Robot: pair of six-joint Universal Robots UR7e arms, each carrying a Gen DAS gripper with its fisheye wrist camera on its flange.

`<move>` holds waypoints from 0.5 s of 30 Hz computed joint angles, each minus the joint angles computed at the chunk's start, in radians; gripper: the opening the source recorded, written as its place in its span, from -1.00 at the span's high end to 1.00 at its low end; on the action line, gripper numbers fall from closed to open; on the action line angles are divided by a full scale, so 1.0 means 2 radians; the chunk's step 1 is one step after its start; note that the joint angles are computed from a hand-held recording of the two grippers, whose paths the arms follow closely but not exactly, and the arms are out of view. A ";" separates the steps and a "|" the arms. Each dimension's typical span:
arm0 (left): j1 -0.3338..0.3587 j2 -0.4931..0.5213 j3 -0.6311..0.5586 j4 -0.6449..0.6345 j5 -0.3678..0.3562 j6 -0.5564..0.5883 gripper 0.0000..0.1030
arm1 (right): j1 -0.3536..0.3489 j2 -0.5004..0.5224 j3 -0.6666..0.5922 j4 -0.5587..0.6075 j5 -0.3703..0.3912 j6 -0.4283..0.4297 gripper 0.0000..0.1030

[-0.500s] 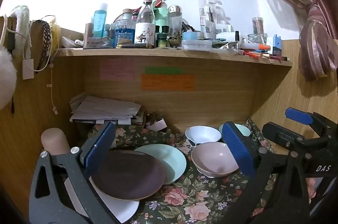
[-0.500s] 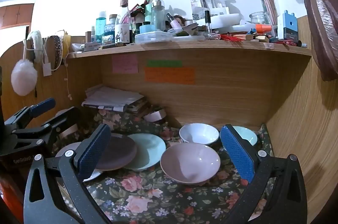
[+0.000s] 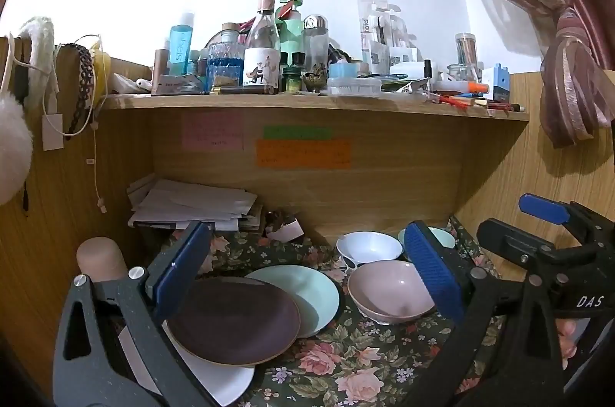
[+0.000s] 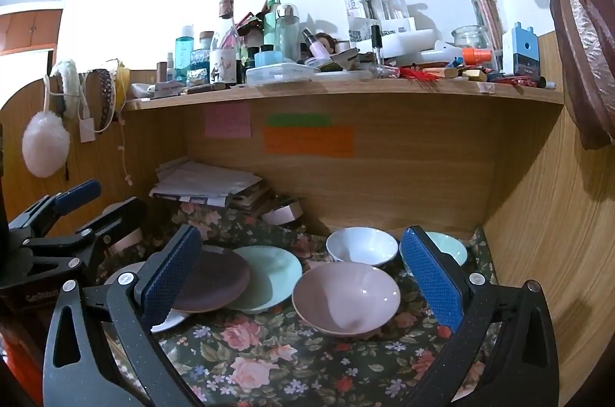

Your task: Organize plates and bowls

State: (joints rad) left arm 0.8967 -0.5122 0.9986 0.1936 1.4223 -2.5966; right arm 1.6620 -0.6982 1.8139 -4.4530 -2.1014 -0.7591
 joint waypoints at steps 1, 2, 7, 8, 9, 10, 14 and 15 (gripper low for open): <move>0.000 0.000 0.000 0.000 0.000 0.000 -0.99 | 0.000 0.000 0.000 0.001 0.000 0.000 -1.00; 0.000 -0.001 0.003 -0.003 0.000 0.000 -0.99 | 0.001 0.000 -0.001 0.000 0.000 -0.001 -1.00; -0.001 -0.003 0.008 -0.010 0.000 0.005 -0.99 | 0.000 0.001 0.000 -0.001 0.003 -0.001 -1.00; -0.001 -0.004 0.009 -0.011 0.001 0.006 -0.99 | 0.000 0.000 0.001 -0.001 0.003 0.000 -1.00; -0.001 -0.004 0.009 -0.011 0.001 0.006 -0.99 | 0.000 0.000 0.001 -0.001 0.003 0.000 -1.00; -0.001 -0.004 0.009 -0.011 0.001 0.006 -0.99 | 0.001 0.000 0.001 0.000 0.004 -0.001 -1.00; -0.001 -0.005 0.012 -0.014 0.000 0.005 -0.99 | 0.000 -0.001 0.002 -0.001 0.004 0.000 -1.00; -0.001 -0.005 0.012 -0.014 0.000 0.005 -0.99 | 0.001 0.000 0.002 -0.002 0.004 0.000 -1.00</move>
